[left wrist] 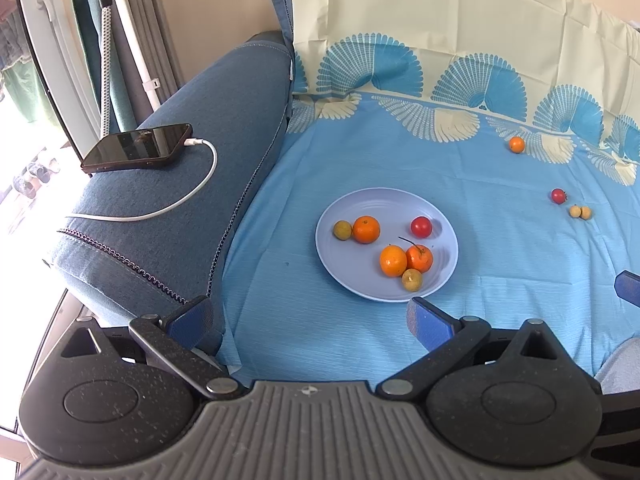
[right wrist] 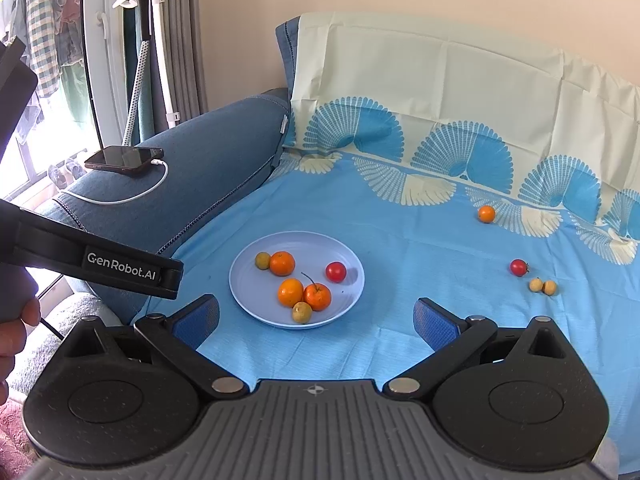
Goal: Organize fruits
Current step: 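Lift both tools back from the plate, then grasp a red tomato with the left gripper while the right gripper grasps a longan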
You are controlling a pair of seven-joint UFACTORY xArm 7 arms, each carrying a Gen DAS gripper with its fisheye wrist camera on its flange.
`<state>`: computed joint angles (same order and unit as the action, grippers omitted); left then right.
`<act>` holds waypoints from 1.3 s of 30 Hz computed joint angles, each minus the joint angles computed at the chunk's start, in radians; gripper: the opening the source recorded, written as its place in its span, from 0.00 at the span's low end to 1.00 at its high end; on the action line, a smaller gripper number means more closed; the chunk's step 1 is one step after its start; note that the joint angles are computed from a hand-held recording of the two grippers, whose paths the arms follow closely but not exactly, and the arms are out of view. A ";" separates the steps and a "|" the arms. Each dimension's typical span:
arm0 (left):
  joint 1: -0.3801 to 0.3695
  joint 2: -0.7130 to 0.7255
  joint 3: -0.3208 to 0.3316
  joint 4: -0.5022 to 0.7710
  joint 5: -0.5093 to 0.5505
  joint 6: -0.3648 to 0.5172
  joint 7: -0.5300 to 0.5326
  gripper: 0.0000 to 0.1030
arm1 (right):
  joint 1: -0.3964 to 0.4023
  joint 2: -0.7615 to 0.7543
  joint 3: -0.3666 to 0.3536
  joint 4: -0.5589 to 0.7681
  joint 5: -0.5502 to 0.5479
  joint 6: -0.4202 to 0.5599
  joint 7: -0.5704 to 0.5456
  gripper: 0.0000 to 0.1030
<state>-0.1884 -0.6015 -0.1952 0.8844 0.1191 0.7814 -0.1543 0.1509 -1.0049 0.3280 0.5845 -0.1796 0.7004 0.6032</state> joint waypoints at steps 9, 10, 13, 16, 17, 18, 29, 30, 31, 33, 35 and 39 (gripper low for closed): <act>0.001 0.019 -0.013 0.010 0.016 0.009 -0.009 1.00 | 0.002 0.001 -0.016 -0.010 0.007 -0.004 -0.003 0.99; 0.002 0.023 -0.014 0.013 0.020 0.011 -0.010 1.00 | 0.001 0.002 -0.017 -0.012 0.008 -0.005 -0.002 0.99; 0.004 0.039 -0.023 0.029 0.035 0.022 -0.017 1.00 | -0.005 0.002 -0.021 -0.015 0.009 -0.010 0.001 0.99; 0.002 0.058 -0.027 0.046 0.043 0.019 -0.025 1.00 | -0.014 -0.003 -0.022 -0.023 0.009 -0.017 0.011 0.99; 0.001 0.065 -0.030 0.051 0.047 0.020 -0.027 1.00 | -0.014 -0.008 -0.025 -0.027 0.010 -0.018 0.012 0.99; -0.001 0.074 -0.033 0.059 0.051 0.022 -0.028 1.00 | -0.016 -0.011 -0.027 -0.031 0.011 -0.019 0.014 0.99; -0.037 0.192 -0.072 0.150 0.105 0.055 -0.067 1.00 | -0.065 -0.049 -0.078 -0.081 0.024 -0.013 0.036 0.99; -0.043 0.205 -0.076 0.160 0.111 0.060 -0.072 1.00 | -0.072 -0.053 -0.084 -0.088 0.023 -0.015 0.037 0.99; -0.048 0.221 -0.080 0.172 0.117 0.065 -0.077 1.00 | -0.081 -0.058 -0.089 -0.094 0.023 -0.014 0.039 0.99; -0.061 0.251 -0.088 0.195 0.134 0.074 -0.088 1.00 | -0.098 -0.068 -0.102 -0.106 0.023 -0.013 0.042 0.99; -0.076 0.283 -0.095 0.219 0.151 0.082 -0.098 1.00 | -0.117 -0.079 -0.116 -0.121 0.022 -0.012 0.044 0.99; -0.108 0.349 -0.105 0.269 0.189 0.096 -0.125 1.00 | -0.160 -0.100 -0.145 -0.150 0.018 -0.012 0.043 0.99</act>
<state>-0.2967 -0.2527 -0.3005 1.1530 0.3081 0.8775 -0.2792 -0.0090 -1.1048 0.1831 0.4348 -0.1617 0.6880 0.6466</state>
